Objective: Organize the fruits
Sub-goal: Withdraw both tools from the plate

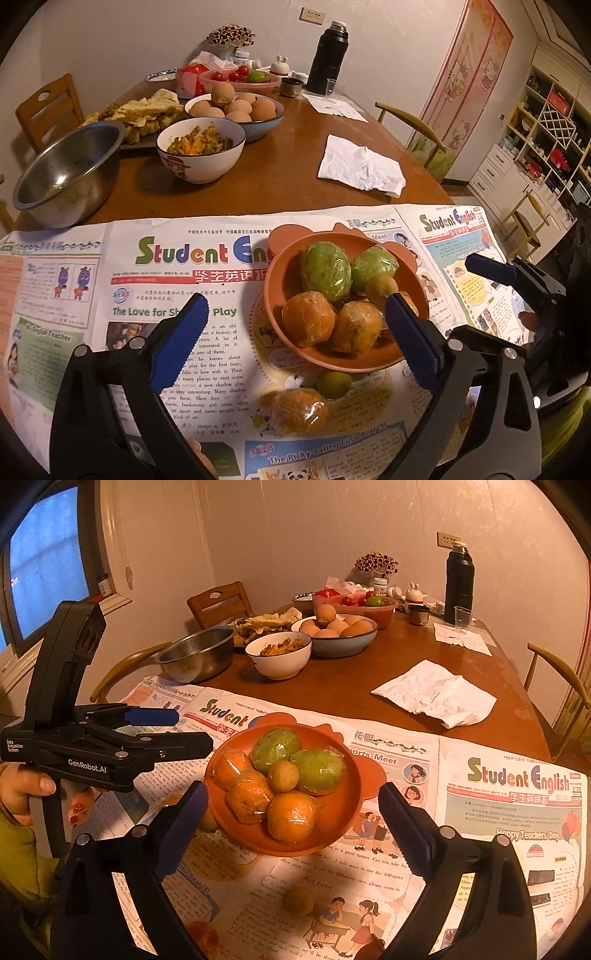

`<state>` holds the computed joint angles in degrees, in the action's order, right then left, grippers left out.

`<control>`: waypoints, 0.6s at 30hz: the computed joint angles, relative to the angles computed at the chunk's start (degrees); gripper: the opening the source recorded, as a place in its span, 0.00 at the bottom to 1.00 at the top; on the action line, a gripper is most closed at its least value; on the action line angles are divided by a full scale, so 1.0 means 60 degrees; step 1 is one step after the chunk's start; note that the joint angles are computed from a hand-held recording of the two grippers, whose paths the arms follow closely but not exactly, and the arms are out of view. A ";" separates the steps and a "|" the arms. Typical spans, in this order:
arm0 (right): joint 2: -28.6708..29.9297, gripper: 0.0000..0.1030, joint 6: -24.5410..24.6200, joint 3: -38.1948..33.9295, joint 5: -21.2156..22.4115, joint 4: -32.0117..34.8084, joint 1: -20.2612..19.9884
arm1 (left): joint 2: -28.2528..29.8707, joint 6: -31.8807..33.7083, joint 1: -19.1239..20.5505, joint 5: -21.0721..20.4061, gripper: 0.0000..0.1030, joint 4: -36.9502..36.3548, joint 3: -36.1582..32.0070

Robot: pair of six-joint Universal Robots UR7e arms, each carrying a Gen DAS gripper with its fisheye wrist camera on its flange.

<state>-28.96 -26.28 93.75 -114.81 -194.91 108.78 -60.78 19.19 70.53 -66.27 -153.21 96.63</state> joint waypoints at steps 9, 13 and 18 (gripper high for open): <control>-0.0117 0.95 -0.0091 0.0225 -0.0091 -0.0398 0.0122 | -0.0354 0.0004 -0.0093 -0.0001 0.90 -0.0348 0.0372; -0.0194 0.95 -0.0092 0.0371 -0.0097 -0.0566 0.0169 | -0.0493 0.0038 -0.0127 0.0035 0.90 -0.0519 0.0499; -0.0313 0.95 -0.0112 0.0610 -0.0107 -0.0741 0.0250 | -0.0659 0.0037 -0.0136 0.0116 0.90 -0.0617 0.0723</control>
<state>-30.84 -26.95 97.41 -115.46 -199.36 110.28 -64.73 19.41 69.71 -65.57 -156.90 100.96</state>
